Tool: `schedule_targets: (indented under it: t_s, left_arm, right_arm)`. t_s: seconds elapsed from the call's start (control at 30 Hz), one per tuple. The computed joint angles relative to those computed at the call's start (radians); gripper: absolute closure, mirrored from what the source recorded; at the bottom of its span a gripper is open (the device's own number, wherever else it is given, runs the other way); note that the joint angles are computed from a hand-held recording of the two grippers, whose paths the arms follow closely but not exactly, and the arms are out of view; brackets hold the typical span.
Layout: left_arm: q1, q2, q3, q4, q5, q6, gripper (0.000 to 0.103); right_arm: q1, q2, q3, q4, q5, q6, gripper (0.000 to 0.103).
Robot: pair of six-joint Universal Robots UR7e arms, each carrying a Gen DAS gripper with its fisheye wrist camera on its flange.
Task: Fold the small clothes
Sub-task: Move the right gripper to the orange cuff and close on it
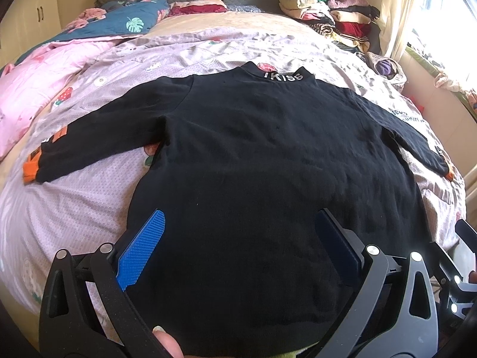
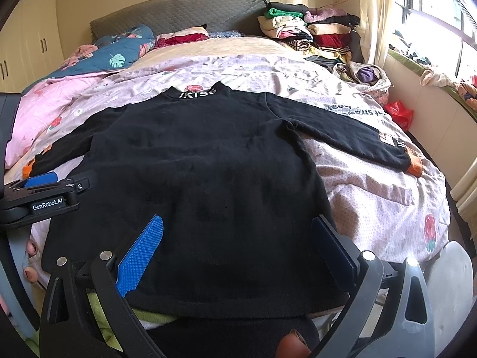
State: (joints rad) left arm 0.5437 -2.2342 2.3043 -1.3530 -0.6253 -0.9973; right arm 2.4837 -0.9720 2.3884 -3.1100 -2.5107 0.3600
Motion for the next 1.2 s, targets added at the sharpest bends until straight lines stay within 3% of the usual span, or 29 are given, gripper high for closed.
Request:
schedule_targets:
  t_s: [0.27, 0.77, 1.2]
  left_arm:
    - [0.056, 0.056, -0.001, -0.131, 0.015, 0.09, 0.008]
    - [0.217, 0.277, -0.041, -0.545, 0.011, 0.369, 0.008]
    - [0.304, 0.48, -0.12, -0.763, -0.022, 0.502, 0.008]
  right_arm:
    - [-0.052, 0.001, -0.047, 0.006, 0.02, -0.042, 0.004]
    - [-0.178, -0.03, -0.129, -0.023, 0.046, -0.1, 0.004]
    - [-0.308, -0.1, -0.142, -0.001, 0.009, -0.033, 0.004]
